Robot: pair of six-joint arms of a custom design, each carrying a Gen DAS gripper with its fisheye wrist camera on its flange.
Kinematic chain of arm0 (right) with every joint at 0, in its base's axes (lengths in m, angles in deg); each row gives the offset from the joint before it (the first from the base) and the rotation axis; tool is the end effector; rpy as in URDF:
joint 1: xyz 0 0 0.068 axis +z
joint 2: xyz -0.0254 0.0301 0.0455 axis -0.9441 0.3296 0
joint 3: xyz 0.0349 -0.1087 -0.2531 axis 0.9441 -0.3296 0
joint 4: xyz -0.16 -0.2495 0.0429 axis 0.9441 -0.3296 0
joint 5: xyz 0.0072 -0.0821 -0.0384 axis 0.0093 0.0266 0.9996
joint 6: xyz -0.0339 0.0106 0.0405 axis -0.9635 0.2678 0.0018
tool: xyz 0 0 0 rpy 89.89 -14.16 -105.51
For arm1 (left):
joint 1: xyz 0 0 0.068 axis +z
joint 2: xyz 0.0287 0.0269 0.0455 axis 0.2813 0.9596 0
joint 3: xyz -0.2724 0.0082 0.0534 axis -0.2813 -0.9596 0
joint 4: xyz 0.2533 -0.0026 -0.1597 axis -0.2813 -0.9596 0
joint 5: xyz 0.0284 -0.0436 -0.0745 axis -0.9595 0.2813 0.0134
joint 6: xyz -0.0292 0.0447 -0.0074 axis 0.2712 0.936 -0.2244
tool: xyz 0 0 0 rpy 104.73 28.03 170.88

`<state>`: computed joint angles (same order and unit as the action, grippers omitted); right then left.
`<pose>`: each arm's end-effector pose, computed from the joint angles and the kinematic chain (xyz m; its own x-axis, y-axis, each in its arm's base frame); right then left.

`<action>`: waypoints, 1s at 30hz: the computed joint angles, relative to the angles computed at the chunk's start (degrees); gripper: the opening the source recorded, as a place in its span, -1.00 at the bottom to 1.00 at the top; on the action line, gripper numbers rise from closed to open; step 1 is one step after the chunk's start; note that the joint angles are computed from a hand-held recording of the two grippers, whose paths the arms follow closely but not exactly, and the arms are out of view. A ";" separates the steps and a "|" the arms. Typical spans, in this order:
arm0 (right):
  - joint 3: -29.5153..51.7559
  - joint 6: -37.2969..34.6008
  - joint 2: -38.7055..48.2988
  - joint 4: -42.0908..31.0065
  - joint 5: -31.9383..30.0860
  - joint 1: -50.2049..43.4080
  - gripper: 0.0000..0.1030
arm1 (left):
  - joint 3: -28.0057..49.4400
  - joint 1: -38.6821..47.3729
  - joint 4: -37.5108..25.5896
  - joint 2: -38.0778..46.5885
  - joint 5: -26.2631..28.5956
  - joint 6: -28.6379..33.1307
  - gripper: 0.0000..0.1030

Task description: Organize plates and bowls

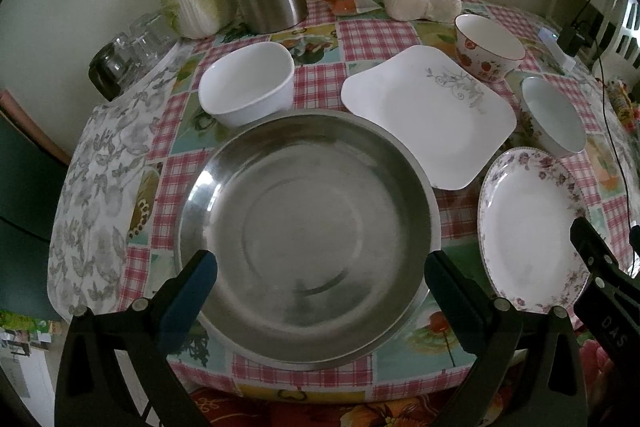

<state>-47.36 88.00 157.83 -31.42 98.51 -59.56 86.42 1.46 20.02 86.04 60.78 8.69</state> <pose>0.3044 0.0527 0.1283 -0.8345 0.0172 -0.5507 0.0736 0.9940 -0.0805 0.3275 -0.0766 0.1204 -0.9058 -0.1142 -0.4080 -0.1798 0.9756 0.1261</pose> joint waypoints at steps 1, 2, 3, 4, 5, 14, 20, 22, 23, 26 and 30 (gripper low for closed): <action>-0.06 0.00 -0.03 0.05 -0.04 0.02 1.00 | 0.00 0.00 0.00 0.00 0.00 0.00 1.00; -0.12 -0.02 -0.07 0.10 -0.09 0.00 1.00 | -0.03 -0.02 0.03 0.02 -0.02 -0.03 1.00; -0.10 -0.02 -0.08 0.07 -0.09 0.02 1.00 | -0.10 0.03 0.03 -0.03 -0.01 -0.03 1.00; -0.13 -0.02 -0.11 0.07 -0.11 0.03 1.00 | -0.24 0.16 0.07 -0.13 0.05 0.04 1.00; -0.14 -0.01 -0.13 0.04 -0.12 0.03 1.00 | -0.44 0.27 0.15 -0.27 0.09 0.08 1.00; -0.13 0.12 -0.09 0.04 -0.11 0.13 1.00 | -0.72 0.36 0.21 -0.47 0.09 0.17 1.00; -0.06 0.18 -0.04 -0.01 -0.05 0.24 1.00 | -1.66 0.90 0.60 -1.02 0.26 0.56 1.00; -0.09 0.18 -0.06 0.00 -0.06 0.24 1.00 | -1.35 0.78 0.47 -0.77 0.21 0.43 1.00; -0.09 0.18 -0.06 0.00 -0.06 0.24 1.00 | -1.56 0.90 0.53 -0.94 0.24 0.57 1.00; -0.14 0.19 -0.12 0.01 -0.06 0.28 1.00 | -1.38 0.82 0.42 -0.79 0.19 0.42 1.00; -0.09 0.17 -0.09 -0.03 -0.07 0.25 1.00 | -1.20 0.74 0.34 -0.67 0.17 0.37 1.00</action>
